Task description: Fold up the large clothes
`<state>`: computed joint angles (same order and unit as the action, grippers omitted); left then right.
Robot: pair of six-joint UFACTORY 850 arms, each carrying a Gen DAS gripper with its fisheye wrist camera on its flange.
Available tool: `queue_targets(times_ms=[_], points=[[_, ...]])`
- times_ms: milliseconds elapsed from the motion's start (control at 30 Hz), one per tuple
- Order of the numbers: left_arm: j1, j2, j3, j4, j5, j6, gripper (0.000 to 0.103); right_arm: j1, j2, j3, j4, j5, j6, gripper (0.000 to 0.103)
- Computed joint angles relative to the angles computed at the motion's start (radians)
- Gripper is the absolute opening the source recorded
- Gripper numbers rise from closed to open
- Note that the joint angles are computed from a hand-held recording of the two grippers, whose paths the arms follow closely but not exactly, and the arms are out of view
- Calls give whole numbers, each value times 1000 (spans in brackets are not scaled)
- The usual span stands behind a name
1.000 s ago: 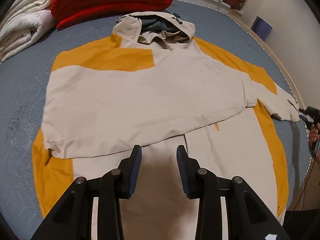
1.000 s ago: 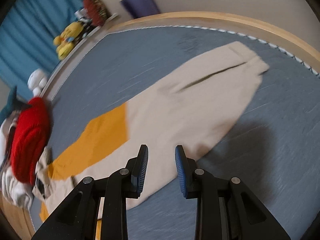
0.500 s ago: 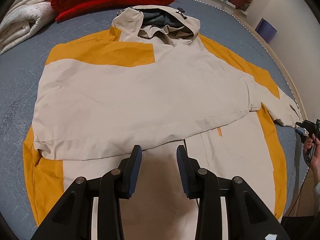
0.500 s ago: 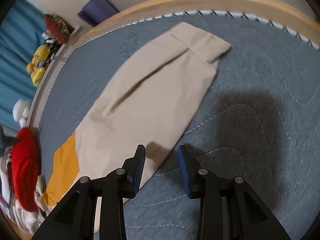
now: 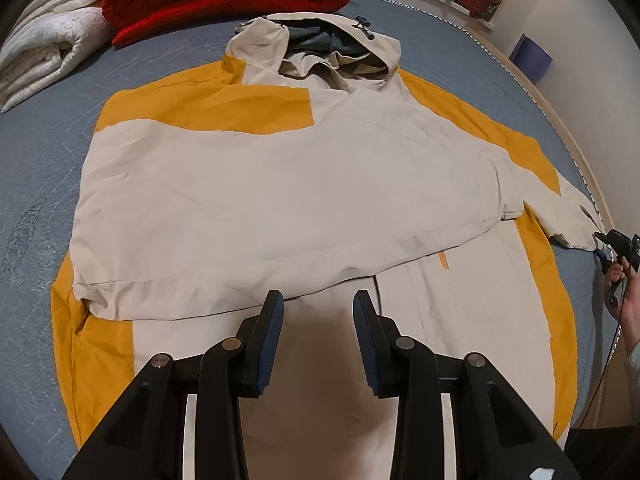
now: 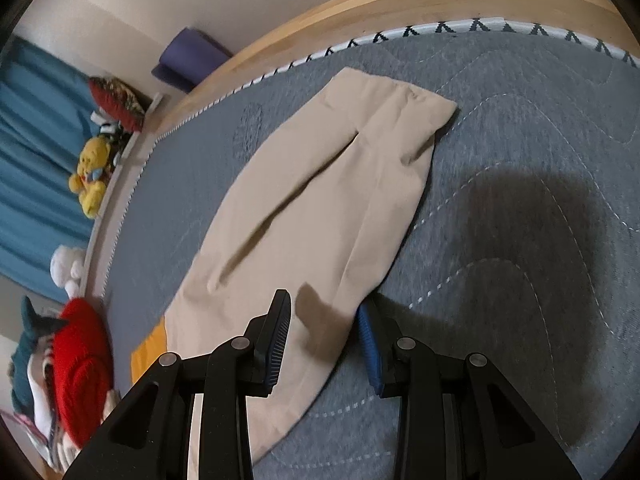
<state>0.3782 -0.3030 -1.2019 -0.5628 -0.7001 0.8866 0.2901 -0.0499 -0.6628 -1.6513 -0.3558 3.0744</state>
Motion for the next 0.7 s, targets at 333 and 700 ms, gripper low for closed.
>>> queue_targets(times_ms=[333, 700], points=[[34, -10, -28, -26, -21, 8, 33, 98, -39, -156, 377, -271, -418, 10], [119, -54, -119, -68, -78, -31, 33, 398, -379, -840, 394, -393, -997, 6]])
